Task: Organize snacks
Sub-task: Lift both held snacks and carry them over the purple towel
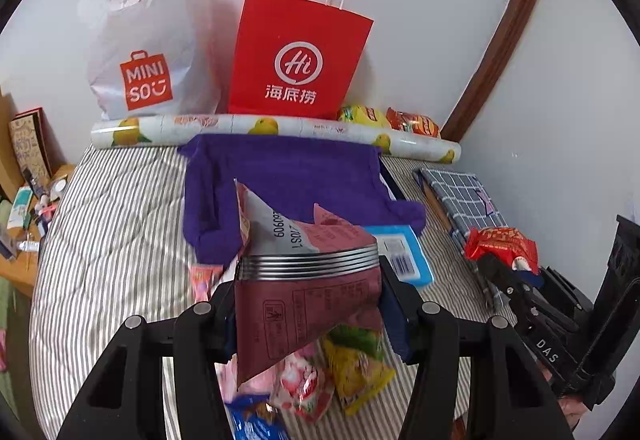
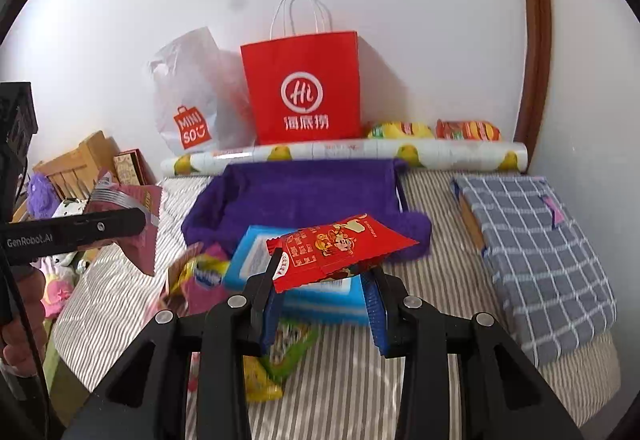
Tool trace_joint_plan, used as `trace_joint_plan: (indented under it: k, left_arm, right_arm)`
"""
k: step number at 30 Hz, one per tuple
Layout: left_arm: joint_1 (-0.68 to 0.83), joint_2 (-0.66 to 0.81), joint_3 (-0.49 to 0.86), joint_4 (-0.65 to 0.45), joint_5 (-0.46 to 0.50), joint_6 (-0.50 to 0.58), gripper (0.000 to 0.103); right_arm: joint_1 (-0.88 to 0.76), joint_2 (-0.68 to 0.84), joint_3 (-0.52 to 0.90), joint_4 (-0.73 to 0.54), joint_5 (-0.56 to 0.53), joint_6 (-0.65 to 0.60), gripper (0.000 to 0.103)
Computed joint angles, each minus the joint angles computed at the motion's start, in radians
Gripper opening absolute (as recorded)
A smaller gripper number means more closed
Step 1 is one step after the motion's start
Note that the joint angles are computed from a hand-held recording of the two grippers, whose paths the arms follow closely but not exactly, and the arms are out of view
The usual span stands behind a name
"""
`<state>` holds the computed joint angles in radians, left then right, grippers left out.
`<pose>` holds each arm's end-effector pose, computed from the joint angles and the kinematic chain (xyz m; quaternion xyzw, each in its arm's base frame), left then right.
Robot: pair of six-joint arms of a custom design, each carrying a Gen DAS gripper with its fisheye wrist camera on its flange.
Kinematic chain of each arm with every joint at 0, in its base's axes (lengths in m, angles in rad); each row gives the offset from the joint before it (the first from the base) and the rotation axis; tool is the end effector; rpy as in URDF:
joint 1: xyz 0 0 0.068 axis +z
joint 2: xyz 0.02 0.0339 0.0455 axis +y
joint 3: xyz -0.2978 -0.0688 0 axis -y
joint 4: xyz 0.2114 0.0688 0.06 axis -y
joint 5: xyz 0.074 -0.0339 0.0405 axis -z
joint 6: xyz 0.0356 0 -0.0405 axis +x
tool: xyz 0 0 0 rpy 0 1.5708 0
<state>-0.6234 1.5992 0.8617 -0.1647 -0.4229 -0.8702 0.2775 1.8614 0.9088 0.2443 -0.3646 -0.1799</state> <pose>0.2450 -0.1582 0.2299 -0.1820 0.9081 -0.0724 0.3701 0.3410 0.1103 0.1915 -0.2764 0.8529 0.1845 0.4026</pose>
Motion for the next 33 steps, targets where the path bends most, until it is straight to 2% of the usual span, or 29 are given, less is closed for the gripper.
trace_joint_plan:
  k: [6, 20, 29, 33]
  left_arm:
    - [0.113, 0.059, 0.055, 0.016, 0.070, 0.075, 0.054]
    - [0.353, 0.223, 0.173, 0.039, 0.231, 0.222, 0.054]
    - [0.461, 0.363, 0.278, 0.025, 0.318, 0.273, 0.054]
    - [0.489, 0.433, 0.364, -0.016, 0.332, 0.295, 0.054]
  right_arm:
    - [0.036, 0.076, 0.159, -0.051, 0.025, 0.005, 0.037]
    - [0.079, 0.356, 0.605, -0.210, 0.052, 0.040, 0.037]
    - [0.093, 0.579, 0.960, -0.381, 0.070, 0.008, 0.037]
    - [0.095, 0.704, 1.173, -0.494, 0.079, -0.011, 0.037]
